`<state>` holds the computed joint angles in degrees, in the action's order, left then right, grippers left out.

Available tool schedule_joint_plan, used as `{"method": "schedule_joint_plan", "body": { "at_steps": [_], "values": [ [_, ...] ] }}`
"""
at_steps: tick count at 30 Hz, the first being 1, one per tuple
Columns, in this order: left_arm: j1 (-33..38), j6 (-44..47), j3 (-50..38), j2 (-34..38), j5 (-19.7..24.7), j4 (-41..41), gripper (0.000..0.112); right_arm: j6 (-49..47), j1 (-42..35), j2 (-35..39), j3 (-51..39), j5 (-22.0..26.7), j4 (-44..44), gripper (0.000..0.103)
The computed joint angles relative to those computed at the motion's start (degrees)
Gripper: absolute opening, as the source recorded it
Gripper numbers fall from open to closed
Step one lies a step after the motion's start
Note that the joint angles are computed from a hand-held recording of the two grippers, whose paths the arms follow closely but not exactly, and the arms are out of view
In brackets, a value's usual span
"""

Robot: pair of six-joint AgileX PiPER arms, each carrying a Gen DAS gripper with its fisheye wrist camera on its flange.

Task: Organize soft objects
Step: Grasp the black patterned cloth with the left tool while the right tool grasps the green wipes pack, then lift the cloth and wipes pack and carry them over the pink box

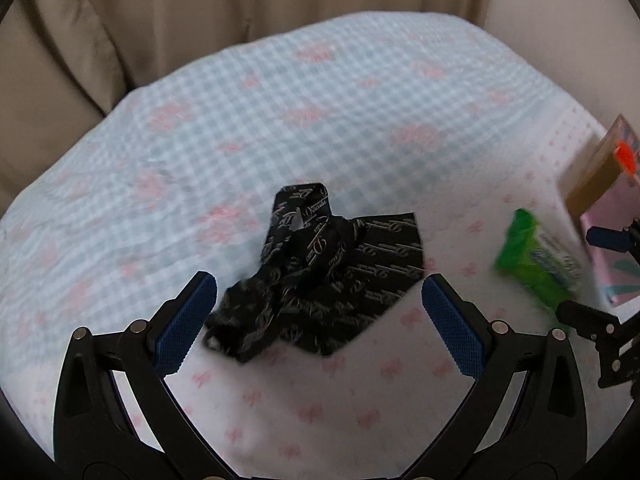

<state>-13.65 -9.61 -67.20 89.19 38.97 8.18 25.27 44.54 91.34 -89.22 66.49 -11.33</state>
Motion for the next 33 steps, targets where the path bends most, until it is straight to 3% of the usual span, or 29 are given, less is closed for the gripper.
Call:
{"method": "schedule_joint_plan", "body": {
  "at_steps": [4,7,10,13,15,21,26,33],
  "values": [
    [-0.08,-0.71,-0.23,3.95,-2.24,1.98,0.099,-1.51,-0.18,2.06,1.38,-1.57,-0.24,0.092],
    [-0.21,-0.69,-1.79,6.63,-1.77,2.69,0.096,-3.08,-0.97,3.34,2.26,-2.54,0.28,0.081],
    [-0.37,0.66,-2.13,7.35,-1.58,3.28,0.089,-4.34,-1.99,3.71,3.48,-4.11,1.24,0.08],
    [0.56,4.2,-2.14,7.38,-1.99,0.55,0.077,-5.14,-2.16,3.67,3.59,-4.8,1.28,0.068],
    [0.89,5.28,-1.93,7.16,-2.2,-0.37,0.06,-5.7,-2.27,3.59,3.48,-4.97,1.65,0.063],
    [-0.17,5.15,-1.85,6.09,-1.44,0.33,0.026,-6.53,-2.2,2.55,4.6,-6.29,2.76,0.04],
    [-1.2,3.06,-2.46,5.86,-0.55,2.05,0.016,-4.87,-0.6,2.57,4.67,-6.54,1.69,0.036],
    [-0.96,1.67,-1.67,2.1,0.42,0.38,0.013,-3.82,0.36,1.3,4.03,-6.27,1.6,0.034]
  ]
}}
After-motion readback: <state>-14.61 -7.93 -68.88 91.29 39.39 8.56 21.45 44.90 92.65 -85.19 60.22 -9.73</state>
